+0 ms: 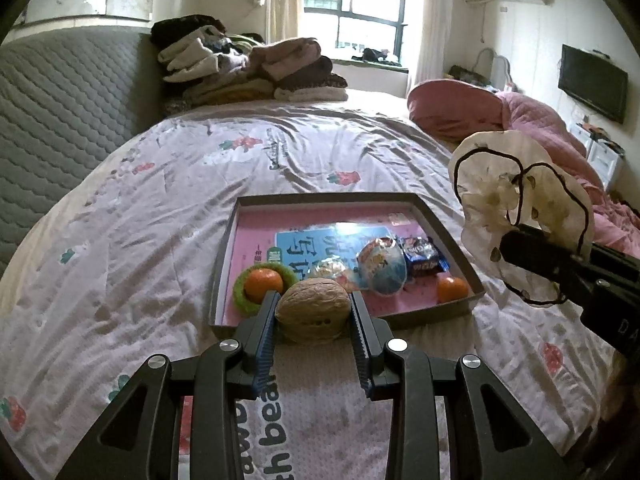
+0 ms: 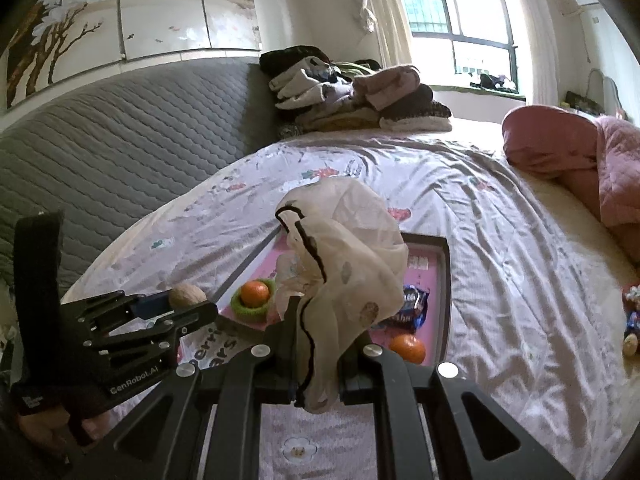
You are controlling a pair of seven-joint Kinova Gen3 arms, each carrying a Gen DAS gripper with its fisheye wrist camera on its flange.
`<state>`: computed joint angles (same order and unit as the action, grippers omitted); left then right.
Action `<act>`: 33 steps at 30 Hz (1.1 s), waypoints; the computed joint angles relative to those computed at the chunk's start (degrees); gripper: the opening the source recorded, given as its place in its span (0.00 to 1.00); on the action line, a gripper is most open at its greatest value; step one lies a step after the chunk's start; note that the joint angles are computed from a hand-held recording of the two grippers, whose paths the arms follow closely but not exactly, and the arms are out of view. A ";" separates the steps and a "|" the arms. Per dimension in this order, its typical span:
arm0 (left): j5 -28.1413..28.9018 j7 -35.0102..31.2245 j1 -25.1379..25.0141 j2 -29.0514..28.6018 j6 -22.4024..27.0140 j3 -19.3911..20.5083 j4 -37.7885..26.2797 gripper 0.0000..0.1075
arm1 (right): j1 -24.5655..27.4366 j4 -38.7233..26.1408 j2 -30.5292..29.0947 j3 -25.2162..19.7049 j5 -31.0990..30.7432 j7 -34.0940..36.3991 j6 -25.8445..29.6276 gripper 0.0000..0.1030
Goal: Organize objects
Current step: 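Lift the walnut and white cloth bag with both grippers and carry over the tray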
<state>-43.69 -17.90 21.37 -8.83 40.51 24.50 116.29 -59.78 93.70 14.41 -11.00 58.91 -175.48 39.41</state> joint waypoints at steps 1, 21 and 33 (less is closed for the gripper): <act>-0.17 -0.04 -0.02 -0.04 0.11 0.00 -0.11 0.32 | 0.03 -0.23 0.06 0.06 0.04 0.06 0.09 0.13; -5.95 -1.30 0.50 4.29 -0.67 -3.68 -4.57 0.32 | 2.05 -4.59 1.92 2.55 -2.72 7.11 0.02 0.13; -3.40 -5.66 0.23 8.96 -4.44 -10.54 -7.97 0.32 | 4.96 -7.11 4.75 4.72 -7.54 12.58 -1.39 0.13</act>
<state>-47.10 -23.56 21.60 0.12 36.07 13.96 108.32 -54.82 86.59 19.15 -6.28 51.37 -162.90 38.03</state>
